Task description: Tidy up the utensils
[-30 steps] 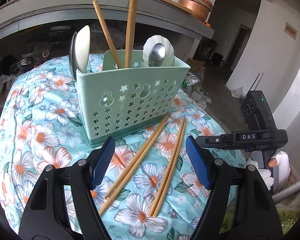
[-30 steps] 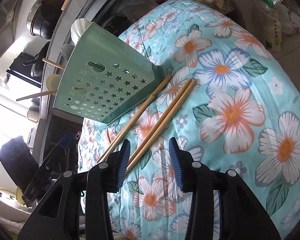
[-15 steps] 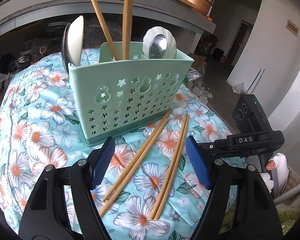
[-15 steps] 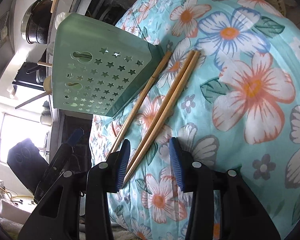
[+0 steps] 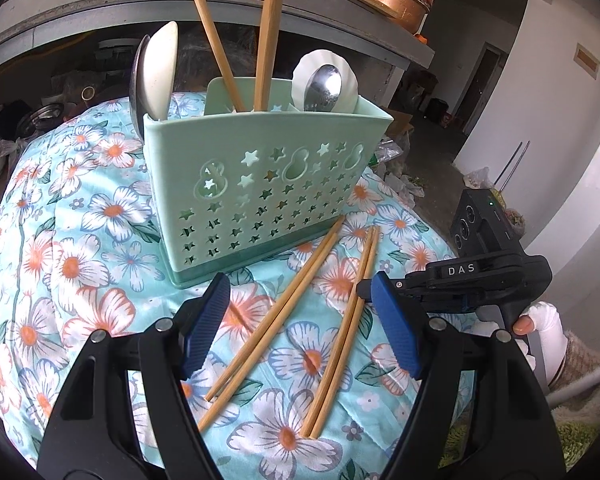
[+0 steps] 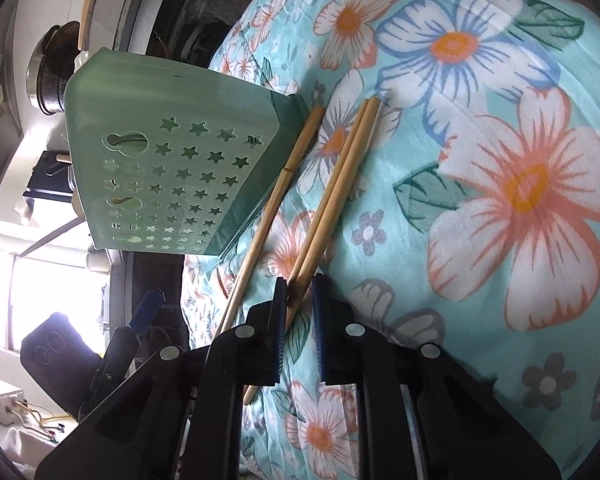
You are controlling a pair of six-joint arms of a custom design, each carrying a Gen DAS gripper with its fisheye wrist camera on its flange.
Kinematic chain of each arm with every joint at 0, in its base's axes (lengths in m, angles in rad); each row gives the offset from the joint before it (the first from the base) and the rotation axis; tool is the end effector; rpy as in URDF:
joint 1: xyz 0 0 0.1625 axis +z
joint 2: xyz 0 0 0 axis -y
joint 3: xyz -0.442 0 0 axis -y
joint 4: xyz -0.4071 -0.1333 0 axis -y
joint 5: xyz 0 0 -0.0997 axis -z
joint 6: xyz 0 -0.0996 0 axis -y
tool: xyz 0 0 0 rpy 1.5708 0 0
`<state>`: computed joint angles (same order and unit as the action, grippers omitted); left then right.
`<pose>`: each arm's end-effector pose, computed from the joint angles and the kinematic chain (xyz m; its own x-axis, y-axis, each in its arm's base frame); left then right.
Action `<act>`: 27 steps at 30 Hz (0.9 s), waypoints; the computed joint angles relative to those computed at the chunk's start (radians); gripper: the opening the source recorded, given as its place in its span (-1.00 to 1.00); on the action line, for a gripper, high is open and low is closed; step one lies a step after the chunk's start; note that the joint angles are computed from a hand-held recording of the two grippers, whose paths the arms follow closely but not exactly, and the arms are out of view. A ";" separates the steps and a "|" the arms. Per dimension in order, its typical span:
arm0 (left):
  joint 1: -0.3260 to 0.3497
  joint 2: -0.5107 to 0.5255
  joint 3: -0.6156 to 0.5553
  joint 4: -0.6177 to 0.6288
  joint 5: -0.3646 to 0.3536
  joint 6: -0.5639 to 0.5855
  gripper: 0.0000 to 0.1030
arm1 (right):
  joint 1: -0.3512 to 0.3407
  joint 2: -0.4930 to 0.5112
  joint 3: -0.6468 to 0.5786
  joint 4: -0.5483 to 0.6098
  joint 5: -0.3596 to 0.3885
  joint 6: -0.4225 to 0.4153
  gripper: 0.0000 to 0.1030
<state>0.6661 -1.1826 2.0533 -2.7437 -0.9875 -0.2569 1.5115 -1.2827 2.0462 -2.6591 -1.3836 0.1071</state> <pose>-0.3158 -0.4875 0.2106 -0.8142 0.3868 -0.4329 0.5622 0.7116 -0.4215 0.1192 -0.5534 0.2439 -0.9727 0.1001 -0.2095 0.1611 0.9407 -0.2984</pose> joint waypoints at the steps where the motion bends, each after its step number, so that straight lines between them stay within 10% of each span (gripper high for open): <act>1: 0.000 -0.001 0.001 0.001 0.000 -0.001 0.35 | -0.001 -0.001 -0.001 0.003 0.000 -0.002 -0.76; 27: 0.002 0.133 -0.077 0.155 -0.039 0.051 0.24 | 0.023 -0.089 -0.094 0.263 -0.230 -0.054 -0.73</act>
